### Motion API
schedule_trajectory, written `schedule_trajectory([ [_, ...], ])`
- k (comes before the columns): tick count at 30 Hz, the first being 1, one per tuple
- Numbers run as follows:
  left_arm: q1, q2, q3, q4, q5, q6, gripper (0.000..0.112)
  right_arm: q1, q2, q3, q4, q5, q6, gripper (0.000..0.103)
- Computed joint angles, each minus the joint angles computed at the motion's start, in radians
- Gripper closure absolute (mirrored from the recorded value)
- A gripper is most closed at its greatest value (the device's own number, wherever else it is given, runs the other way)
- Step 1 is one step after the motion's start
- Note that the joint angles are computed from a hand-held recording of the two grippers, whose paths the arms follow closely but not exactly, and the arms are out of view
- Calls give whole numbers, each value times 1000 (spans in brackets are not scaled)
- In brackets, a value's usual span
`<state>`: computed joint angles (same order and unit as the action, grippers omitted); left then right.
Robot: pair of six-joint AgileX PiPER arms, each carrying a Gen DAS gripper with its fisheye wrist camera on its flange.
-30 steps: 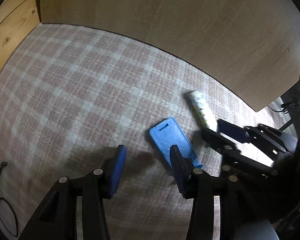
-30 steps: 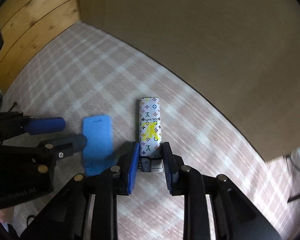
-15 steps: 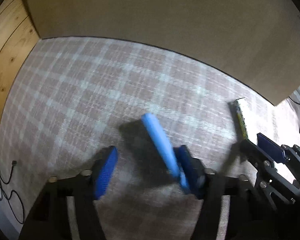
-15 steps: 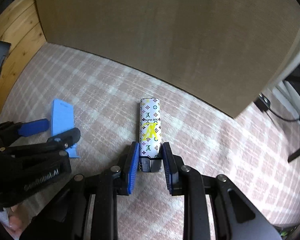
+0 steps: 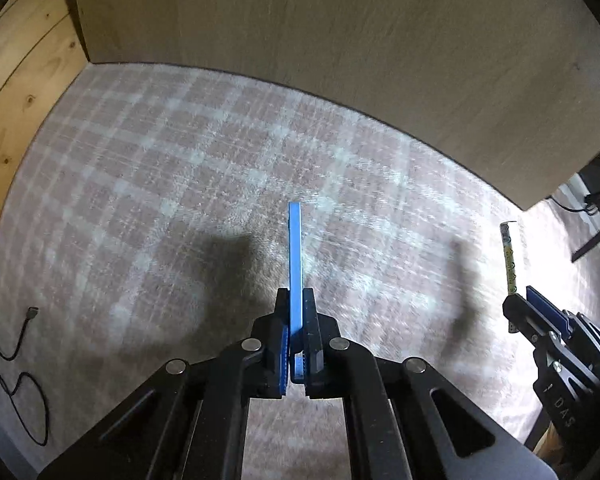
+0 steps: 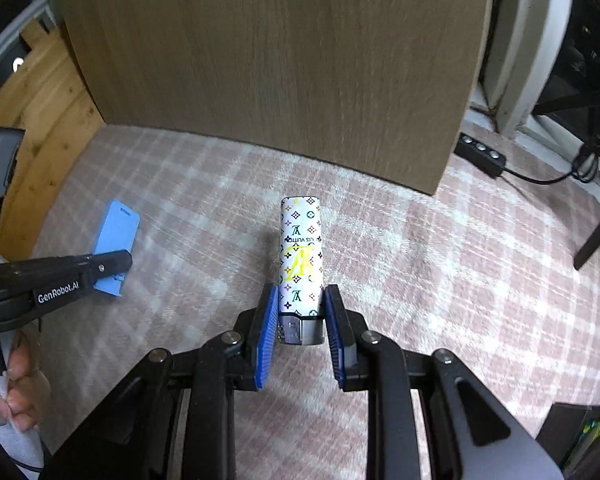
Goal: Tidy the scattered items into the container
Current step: 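Carry the lighter and phone case over the black box and open both tools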
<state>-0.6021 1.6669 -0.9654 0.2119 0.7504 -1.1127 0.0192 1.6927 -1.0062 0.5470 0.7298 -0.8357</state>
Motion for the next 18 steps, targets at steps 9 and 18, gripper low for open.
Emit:
schedule_trajectory([
  [9, -311, -59, -124, 175, 161, -192, 108, -159, -235, 109, 45, 115, -84, 80],
  [18, -453, -63, -194, 186, 182, -117, 108, -572, -458, 117, 90, 398, -268, 80],
])
